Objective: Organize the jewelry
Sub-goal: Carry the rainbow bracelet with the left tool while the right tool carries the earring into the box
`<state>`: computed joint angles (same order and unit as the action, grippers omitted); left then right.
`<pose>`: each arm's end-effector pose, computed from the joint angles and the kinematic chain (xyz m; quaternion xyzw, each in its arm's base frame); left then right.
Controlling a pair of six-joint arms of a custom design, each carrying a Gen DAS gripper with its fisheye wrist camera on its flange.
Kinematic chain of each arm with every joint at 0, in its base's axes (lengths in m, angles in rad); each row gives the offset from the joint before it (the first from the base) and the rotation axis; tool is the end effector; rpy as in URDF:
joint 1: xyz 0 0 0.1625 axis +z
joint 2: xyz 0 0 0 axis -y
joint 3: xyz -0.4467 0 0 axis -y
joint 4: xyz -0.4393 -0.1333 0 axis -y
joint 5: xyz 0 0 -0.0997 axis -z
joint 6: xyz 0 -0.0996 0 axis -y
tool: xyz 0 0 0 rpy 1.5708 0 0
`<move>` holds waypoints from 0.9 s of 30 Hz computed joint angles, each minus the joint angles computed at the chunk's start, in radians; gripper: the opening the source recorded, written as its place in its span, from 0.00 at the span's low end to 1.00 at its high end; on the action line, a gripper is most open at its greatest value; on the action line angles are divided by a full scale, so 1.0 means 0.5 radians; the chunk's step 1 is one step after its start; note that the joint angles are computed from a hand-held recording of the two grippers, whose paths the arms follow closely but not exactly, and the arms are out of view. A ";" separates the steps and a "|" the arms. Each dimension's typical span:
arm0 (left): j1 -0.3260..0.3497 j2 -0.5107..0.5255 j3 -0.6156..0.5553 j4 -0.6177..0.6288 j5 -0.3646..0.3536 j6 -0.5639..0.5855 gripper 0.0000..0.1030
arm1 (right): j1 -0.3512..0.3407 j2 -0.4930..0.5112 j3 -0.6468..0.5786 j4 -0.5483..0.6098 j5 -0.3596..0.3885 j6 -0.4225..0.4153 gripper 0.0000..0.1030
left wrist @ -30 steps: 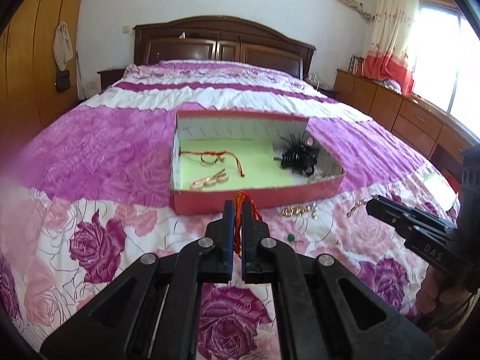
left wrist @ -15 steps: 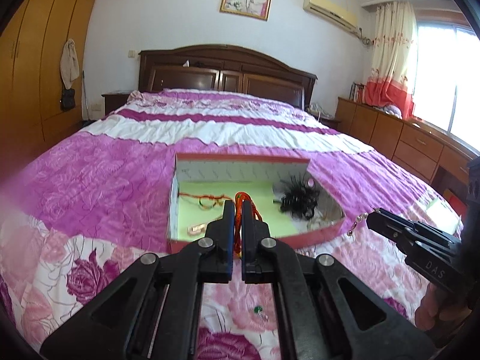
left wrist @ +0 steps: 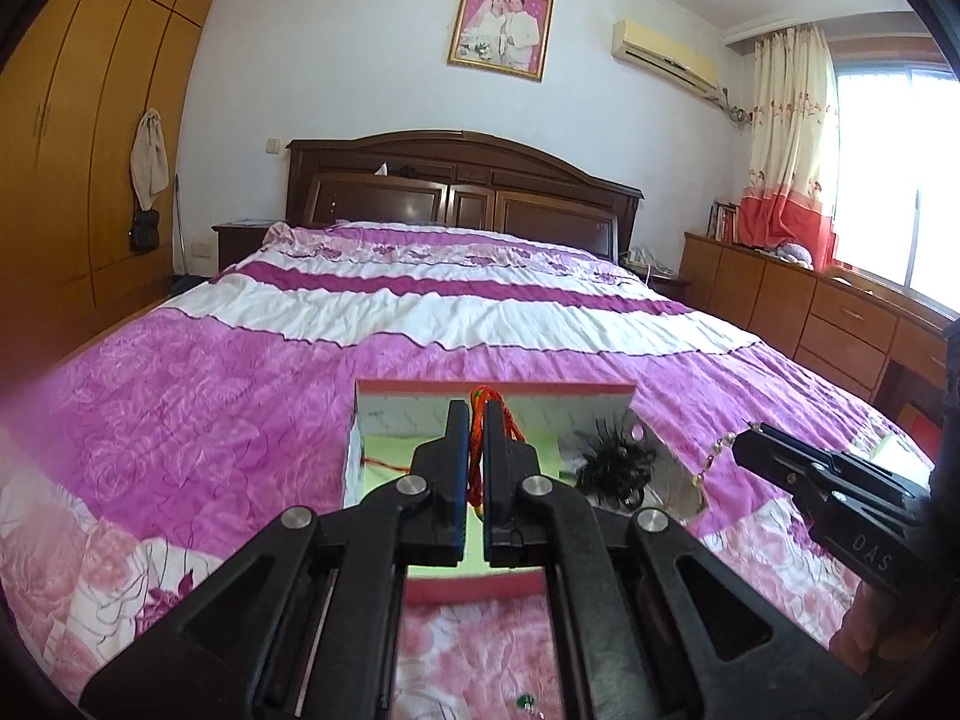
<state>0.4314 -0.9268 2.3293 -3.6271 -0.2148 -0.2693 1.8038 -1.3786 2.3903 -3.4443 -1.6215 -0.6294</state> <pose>-0.2977 -0.3909 0.1304 0.1282 0.7538 -0.5752 0.2907 0.2307 -0.4167 0.2395 0.3700 -0.8296 0.4048 0.1048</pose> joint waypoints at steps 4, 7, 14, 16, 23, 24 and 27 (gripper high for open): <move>0.050 0.075 -0.097 -0.265 -0.017 0.299 0.00 | 0.010 0.054 -0.049 -0.024 -0.003 -0.008 0.17; 0.080 0.127 -0.159 -0.435 -0.019 0.496 0.00 | 0.016 0.094 -0.074 -0.051 -0.018 -0.015 0.17; 0.162 0.180 -0.254 -0.574 -0.069 0.709 0.00 | 0.005 0.180 -0.155 -0.075 -0.066 -0.005 0.17; 0.196 0.165 -0.251 -0.511 -0.109 0.654 0.00 | -0.001 0.219 -0.186 -0.077 -0.095 -0.010 0.17; 0.293 0.123 -0.221 -0.172 -0.155 0.339 0.00 | -0.025 0.320 -0.253 -0.037 -0.216 -0.032 0.17; 0.308 0.116 -0.218 -0.111 -0.163 0.292 0.00 | -0.029 0.329 -0.260 -0.026 -0.231 -0.031 0.17; 0.341 0.090 -0.204 0.061 -0.178 0.168 0.00 | -0.044 0.360 -0.281 0.012 -0.281 -0.026 0.17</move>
